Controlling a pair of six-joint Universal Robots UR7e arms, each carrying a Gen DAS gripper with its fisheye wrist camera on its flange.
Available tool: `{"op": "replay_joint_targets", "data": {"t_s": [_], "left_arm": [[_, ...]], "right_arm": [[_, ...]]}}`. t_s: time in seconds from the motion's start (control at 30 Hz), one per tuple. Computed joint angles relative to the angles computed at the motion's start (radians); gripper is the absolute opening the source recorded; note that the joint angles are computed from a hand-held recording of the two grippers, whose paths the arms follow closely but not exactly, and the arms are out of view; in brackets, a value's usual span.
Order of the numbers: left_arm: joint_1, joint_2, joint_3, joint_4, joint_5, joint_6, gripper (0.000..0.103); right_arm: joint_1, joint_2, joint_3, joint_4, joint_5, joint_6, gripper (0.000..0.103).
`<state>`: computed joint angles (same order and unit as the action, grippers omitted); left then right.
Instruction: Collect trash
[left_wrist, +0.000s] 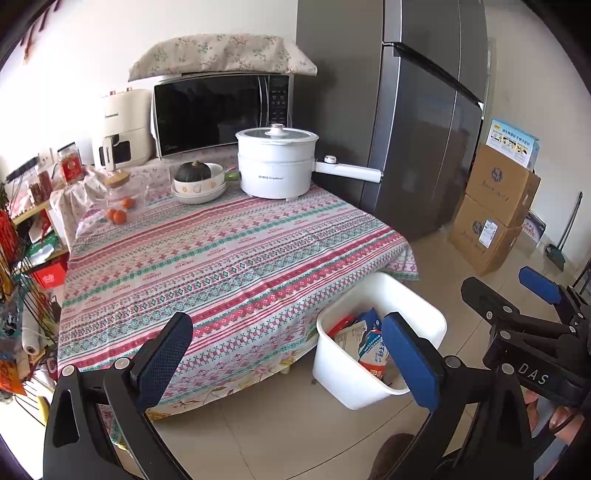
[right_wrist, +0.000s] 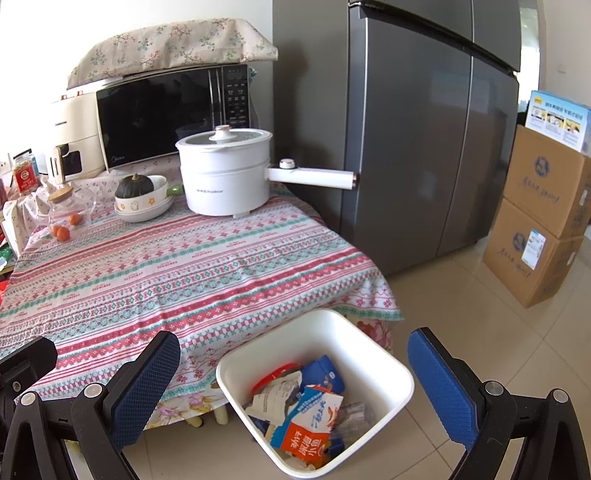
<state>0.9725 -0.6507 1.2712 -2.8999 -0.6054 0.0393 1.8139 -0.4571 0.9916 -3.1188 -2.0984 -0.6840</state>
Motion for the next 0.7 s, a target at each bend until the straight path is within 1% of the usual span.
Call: {"op": "replay_joint_targets", "data": {"t_s": [0.2, 0.33, 0.4, 0.5, 0.57, 0.63, 0.7], "left_arm": [[0.0, -0.004, 0.005, 0.001, 0.006, -0.011, 0.103], [-0.001, 0.004, -0.003, 0.011, 0.038, -0.032, 0.103], [0.002, 0.005, -0.003, 0.016, 0.025, -0.042, 0.103], [0.004, 0.001, -0.001, 0.057, 0.005, -0.087, 0.103], [-0.004, 0.006, 0.0, 0.063, 0.029, -0.091, 0.103], [-0.014, 0.01, 0.007, 0.047, 0.051, -0.072, 0.103], [-0.02, 0.004, 0.021, 0.051, 0.048, -0.079, 0.103]], "right_arm": [[0.0, 0.002, -0.005, 0.001, -0.002, -0.002, 0.101], [0.0, 0.004, -0.008, 0.0, -0.003, -0.004, 0.102], [0.0, 0.004, -0.011, 0.001, -0.002, -0.006, 0.102], [-0.003, 0.002, -0.01, -0.002, 0.0, -0.009, 0.102], [-0.005, -0.005, -0.005, -0.004, 0.003, -0.003, 0.102], [-0.006, -0.017, 0.009, -0.009, 0.009, 0.011, 0.102], [-0.007, -0.029, 0.023, -0.015, 0.023, 0.027, 0.102]]}}
